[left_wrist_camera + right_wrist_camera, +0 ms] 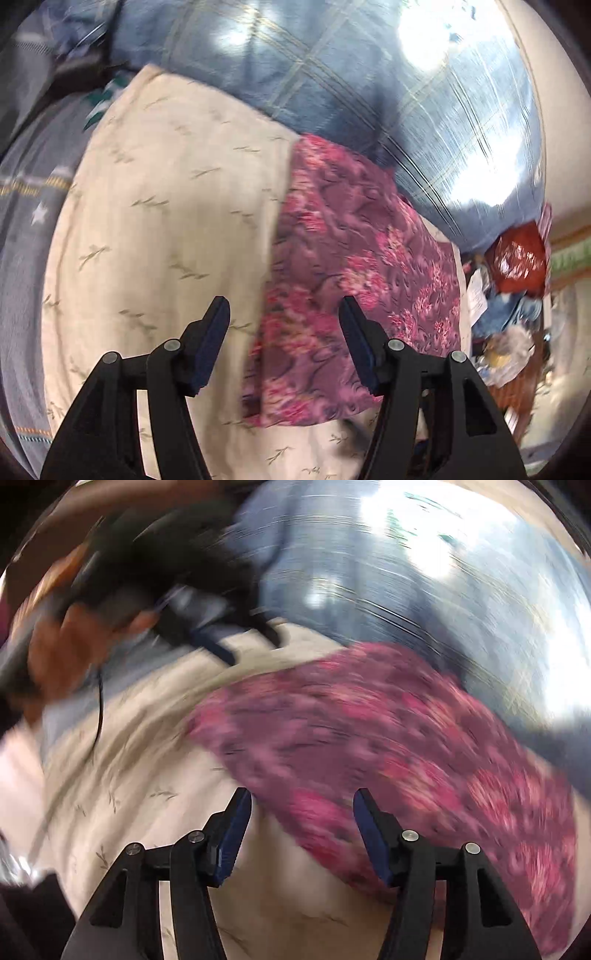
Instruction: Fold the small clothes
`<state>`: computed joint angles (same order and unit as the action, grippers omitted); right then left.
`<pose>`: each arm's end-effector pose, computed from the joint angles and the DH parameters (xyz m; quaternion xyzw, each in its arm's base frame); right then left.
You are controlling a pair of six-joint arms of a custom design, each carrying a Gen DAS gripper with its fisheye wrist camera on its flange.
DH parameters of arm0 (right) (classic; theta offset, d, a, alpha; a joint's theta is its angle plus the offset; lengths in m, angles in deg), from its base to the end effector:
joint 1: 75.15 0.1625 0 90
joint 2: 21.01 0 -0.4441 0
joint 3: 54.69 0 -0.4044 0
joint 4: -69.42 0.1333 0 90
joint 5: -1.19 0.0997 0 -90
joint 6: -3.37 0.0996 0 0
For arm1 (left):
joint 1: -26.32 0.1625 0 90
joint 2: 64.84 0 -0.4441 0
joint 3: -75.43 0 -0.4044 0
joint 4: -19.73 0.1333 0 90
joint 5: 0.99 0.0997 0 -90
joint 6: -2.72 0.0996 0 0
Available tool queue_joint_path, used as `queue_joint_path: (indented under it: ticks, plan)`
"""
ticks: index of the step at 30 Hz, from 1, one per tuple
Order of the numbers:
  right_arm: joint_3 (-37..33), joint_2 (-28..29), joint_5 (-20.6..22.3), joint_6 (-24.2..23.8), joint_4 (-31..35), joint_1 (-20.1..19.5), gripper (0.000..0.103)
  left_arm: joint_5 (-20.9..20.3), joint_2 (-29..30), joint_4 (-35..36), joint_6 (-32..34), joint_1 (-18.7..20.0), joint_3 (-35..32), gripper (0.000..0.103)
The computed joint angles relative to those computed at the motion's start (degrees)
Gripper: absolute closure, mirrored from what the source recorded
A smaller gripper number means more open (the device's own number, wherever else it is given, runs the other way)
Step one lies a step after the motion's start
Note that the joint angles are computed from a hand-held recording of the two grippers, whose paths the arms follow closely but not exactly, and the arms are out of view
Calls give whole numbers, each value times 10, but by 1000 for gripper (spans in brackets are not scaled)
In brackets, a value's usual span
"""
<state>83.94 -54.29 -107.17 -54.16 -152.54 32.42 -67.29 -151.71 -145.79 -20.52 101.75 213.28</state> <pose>0.2166 -0.3465 -0.0236 0.5564 -0.7840 0.1605 0.2235 0.0653 -0.4379 0.2502 -0.1158 0.9503 -0.2618 0.1224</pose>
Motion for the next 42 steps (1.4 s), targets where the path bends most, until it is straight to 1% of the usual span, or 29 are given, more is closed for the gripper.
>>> queue_joint_path:
  ticks: [1, 5, 7, 8, 9, 10, 11, 12, 14, 15, 16, 20, 21, 22, 23, 24, 25, 26, 27, 29, 31, 34, 36, 40, 42]
  plan:
    - [-13, 28, -15, -21, -19, 15, 43, -6, -12, 8, -1, 3, 5, 43]
    - [-63, 114, -58, -87, -97, 46, 43, -22, -15, 28, 3, 20, -7, 43]
    - [-75, 137, -59, -110, -139, 51, 44, -33, -10, 42, 10, 26, -19, 43]
    - [-82, 146, -56, -123, -152, 52, 47, -37, -4, 43, 12, 28, -24, 43]
    - [-85, 151, -53, -125, -157, 54, 58, -41, 1, 46, 14, 29, -32, 43]
    - [-83, 148, -42, -129, -155, 51, 74, -45, 7, 47, 15, 31, -38, 43]
    - [-87, 147, -38, -131, -149, 47, 96, -50, 13, 47, 17, 32, -44, 43]
    - [-87, 146, -33, -129, -152, 44, 96, -58, 19, 48, 20, 34, -51, 41]
    - [-72, 131, 1, -118, -164, 36, 96, -74, 37, 57, 25, 40, -71, 33]
    - [-68, 129, 13, -116, -175, 35, 96, -81, 46, 59, 28, 42, -81, 33]
    - [-66, 125, 24, -119, -179, 33, 96, -89, 58, 66, 33, 44, -93, 33]
    - [-49, 110, 50, -125, -190, 28, 96, -112, 100, 79, 50, 43, -132, 33]
    - [-46, 105, 55, -122, -185, 24, 96, -117, 110, 74, 52, 42, -137, 34]
    - [-44, 103, 57, -120, -186, 22, 96, -115, 118, 70, 53, 37, -140, 39]
    - [-42, 98, 61, -118, -183, 18, 96, -103, 125, 65, 57, 28, -142, 64]
    - [-42, 96, 63, -117, -180, 15, 96, -88, 127, 69, 60, 20, -143, 84]
    - [-39, 93, 64, -114, -181, 13, 96, -62, 130, 71, 61, 8, -142, 88]
    - [-36, 86, 69, -108, -178, 8, 96, -43, 130, 70, 59, 0, -139, 90]
    - [-33, 78, 72, -98, -172, 5, 96, -31, 129, 66, 56, -7, -136, 93]
    - [-26, 69, 74, -75, -170, 3, 96, -12, 123, 59, 46, -22, -129, 95]
    - [-16, 46, 85, -51, -153, -5, 96, -2, 119, 49, 39, -37, -123, 95]
    - [3, 10, 104, -19, -137, -20, 97, 20, 116, 45, 30, -71, -117, 96]
    - [16, -15, 115, -2, -129, -33, 97, 23, 121, 41, 27, -91, -118, 96]
    - [45, -82, 135, 41, -100, -67, 97, 56, 158, 37, 30, -143, -133, 96]
    - [58, -127, 152, 67, -70, -96, 97, 64, 187, 37, 29, -160, -149, 96]
